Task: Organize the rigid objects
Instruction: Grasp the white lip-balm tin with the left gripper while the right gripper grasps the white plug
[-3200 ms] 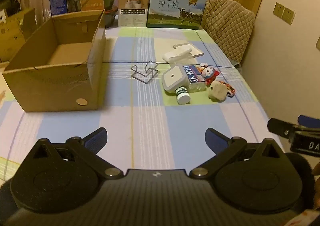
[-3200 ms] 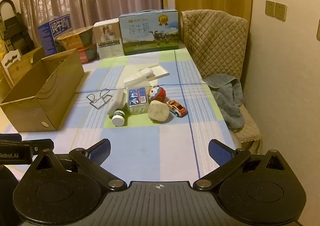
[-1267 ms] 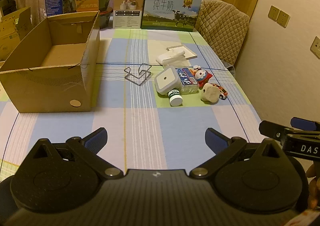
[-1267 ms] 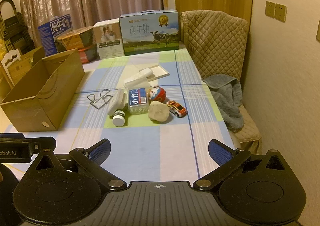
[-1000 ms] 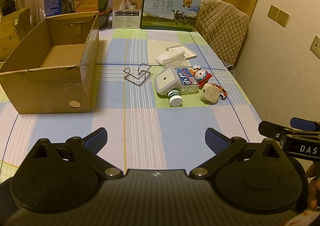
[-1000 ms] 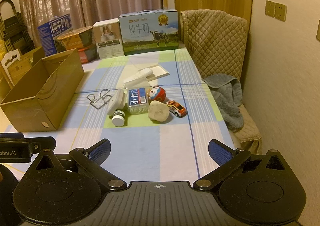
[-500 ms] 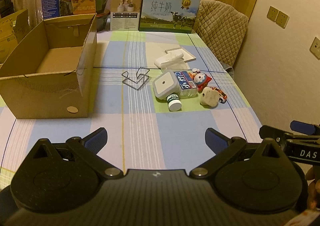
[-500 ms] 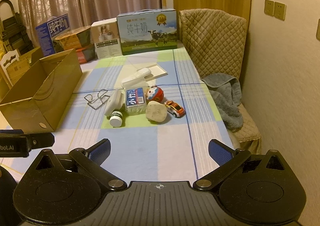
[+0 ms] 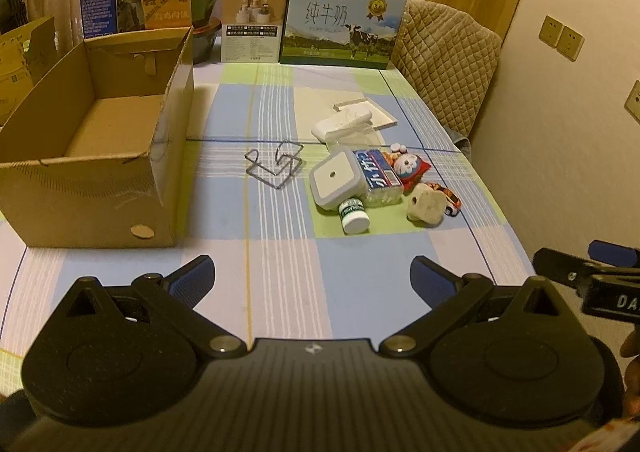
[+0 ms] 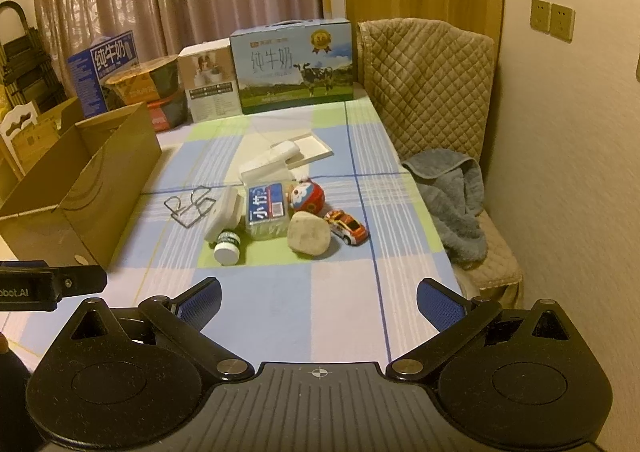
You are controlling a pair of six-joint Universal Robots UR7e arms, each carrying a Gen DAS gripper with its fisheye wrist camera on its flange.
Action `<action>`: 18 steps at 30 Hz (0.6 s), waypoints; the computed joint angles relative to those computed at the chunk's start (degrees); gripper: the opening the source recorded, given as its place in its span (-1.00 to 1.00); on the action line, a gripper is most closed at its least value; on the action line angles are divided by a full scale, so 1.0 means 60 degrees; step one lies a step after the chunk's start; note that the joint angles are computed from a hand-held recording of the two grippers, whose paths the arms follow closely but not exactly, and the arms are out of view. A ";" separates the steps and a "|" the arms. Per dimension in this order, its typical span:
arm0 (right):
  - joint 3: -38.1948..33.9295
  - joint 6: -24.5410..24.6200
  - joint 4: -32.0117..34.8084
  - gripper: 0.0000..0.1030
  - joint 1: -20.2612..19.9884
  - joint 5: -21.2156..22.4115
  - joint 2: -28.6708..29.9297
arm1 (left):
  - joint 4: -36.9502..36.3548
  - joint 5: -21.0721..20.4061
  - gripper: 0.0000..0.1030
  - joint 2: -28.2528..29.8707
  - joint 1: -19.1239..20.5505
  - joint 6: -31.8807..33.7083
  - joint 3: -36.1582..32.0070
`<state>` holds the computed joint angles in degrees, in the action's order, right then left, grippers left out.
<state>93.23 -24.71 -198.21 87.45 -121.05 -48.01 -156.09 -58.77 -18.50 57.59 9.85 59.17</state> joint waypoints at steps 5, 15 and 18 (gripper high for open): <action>-0.0370 -0.0128 0.0093 0.96 -0.0029 0.0127 0.0039 | 0.0105 -0.0188 0.99 0.0341 0.0108 0.0235 -0.0671; -0.1499 -0.0827 0.1144 0.96 -0.0433 0.0667 0.0356 | 0.0693 -0.0694 0.98 0.1647 0.0398 0.1608 -0.2667; -0.1877 -0.0805 0.1543 0.96 -0.0637 0.0940 0.0584 | 0.0996 -0.0854 0.92 0.2156 0.0484 0.1717 -0.3437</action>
